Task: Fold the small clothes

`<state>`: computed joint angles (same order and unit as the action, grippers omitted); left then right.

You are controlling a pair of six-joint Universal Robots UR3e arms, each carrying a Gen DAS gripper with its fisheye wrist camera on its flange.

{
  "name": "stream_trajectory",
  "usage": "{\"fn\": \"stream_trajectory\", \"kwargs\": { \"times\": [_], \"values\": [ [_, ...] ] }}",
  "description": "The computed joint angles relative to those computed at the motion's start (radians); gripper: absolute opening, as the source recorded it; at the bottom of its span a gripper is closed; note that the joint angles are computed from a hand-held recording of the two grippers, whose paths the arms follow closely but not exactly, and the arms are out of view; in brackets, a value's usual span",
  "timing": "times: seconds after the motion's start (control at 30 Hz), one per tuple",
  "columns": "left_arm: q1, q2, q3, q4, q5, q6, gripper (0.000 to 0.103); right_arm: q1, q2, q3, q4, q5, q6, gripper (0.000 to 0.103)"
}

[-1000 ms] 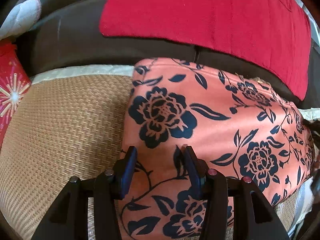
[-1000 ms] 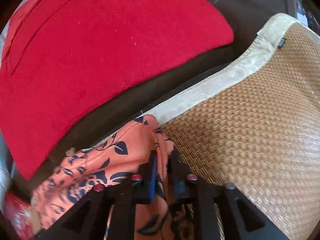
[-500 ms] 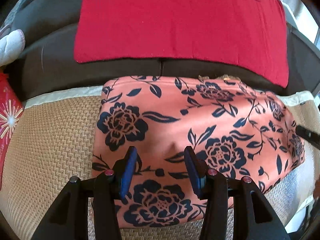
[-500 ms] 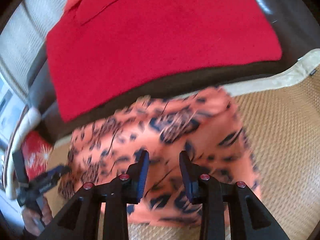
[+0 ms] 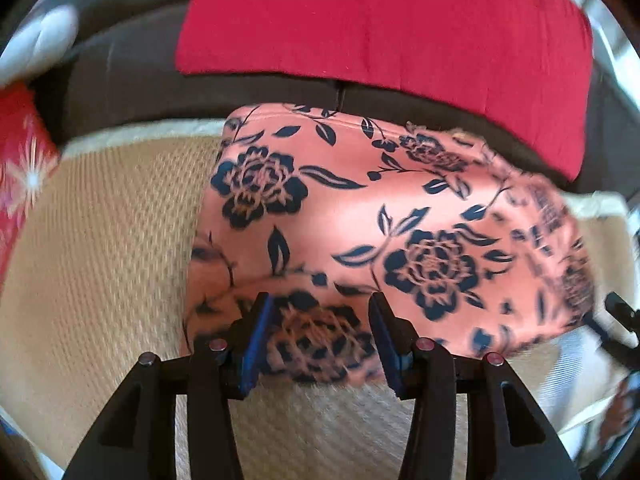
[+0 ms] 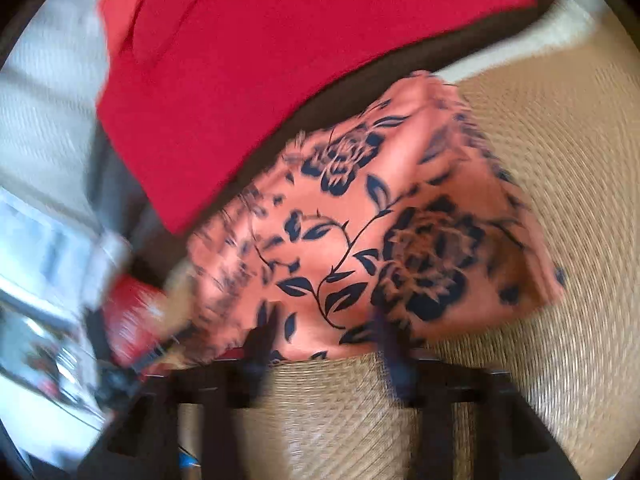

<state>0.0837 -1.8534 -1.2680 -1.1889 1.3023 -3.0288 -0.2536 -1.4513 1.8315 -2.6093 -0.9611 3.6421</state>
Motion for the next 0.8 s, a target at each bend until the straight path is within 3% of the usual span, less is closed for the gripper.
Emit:
{"fn": "stream_trajectory", "kwargs": {
  "times": [0.07, 0.13, 0.23, 0.37, 0.43, 0.6, 0.63, 0.67, 0.7, 0.73, 0.8],
  "values": [
    [0.035, 0.075, -0.102, 0.02, -0.036, -0.058, 0.067, -0.074, -0.09, 0.162, -0.125, 0.049, 0.083, 0.085],
    [0.056, 0.141, -0.199, 0.051, -0.028, -0.144, 0.067, -0.15, -0.145, 0.261, -0.129, 0.143, 0.074, 0.085],
    [0.1, 0.196, -0.321, 0.092, -0.083, -0.244, 0.072, -0.211, -0.2, 0.35, -0.093, 0.151, 0.075, 0.085],
    [0.16, 0.185, -0.379, 0.082, -0.201, -0.325, 0.072, -0.287, -0.228, 0.396, -0.051, 0.193, 0.042, 0.085],
    [0.172, 0.182, -0.417, 0.166, -0.233, -0.367, 0.072, -0.312, -0.221, 0.404, -0.079, 0.211, 0.046, 0.085],
    [0.186, 0.173, -0.501, 0.349, -0.266, -0.461, 0.071, -0.267, -0.085, 0.362, -0.292, 0.17, 0.169, 0.085],
    [0.187, 0.172, -0.51, 0.366, -0.267, -0.462, 0.065, -0.255, -0.073, 0.335, -0.295, 0.149, 0.179, 0.085],
    [0.189, 0.176, -0.52, 0.378, -0.26, -0.463, 0.046, -0.229, -0.042, 0.31, -0.338, 0.11, 0.203, 0.085],
    [0.188, 0.179, -0.519, 0.373, -0.235, -0.467, 0.036, -0.207, -0.026, 0.287, -0.356, 0.08, 0.224, 0.085],
    [0.186, 0.173, -0.521, 0.38, -0.229, -0.48, 0.028, -0.172, 0.015, 0.254, -0.393, 0.04, 0.251, 0.085],
    [0.203, 0.182, -0.559, 0.416, -0.257, -0.501, 0.024, -0.117, 0.065, 0.2, -0.429, -0.042, 0.268, 0.084]
  ]
}}
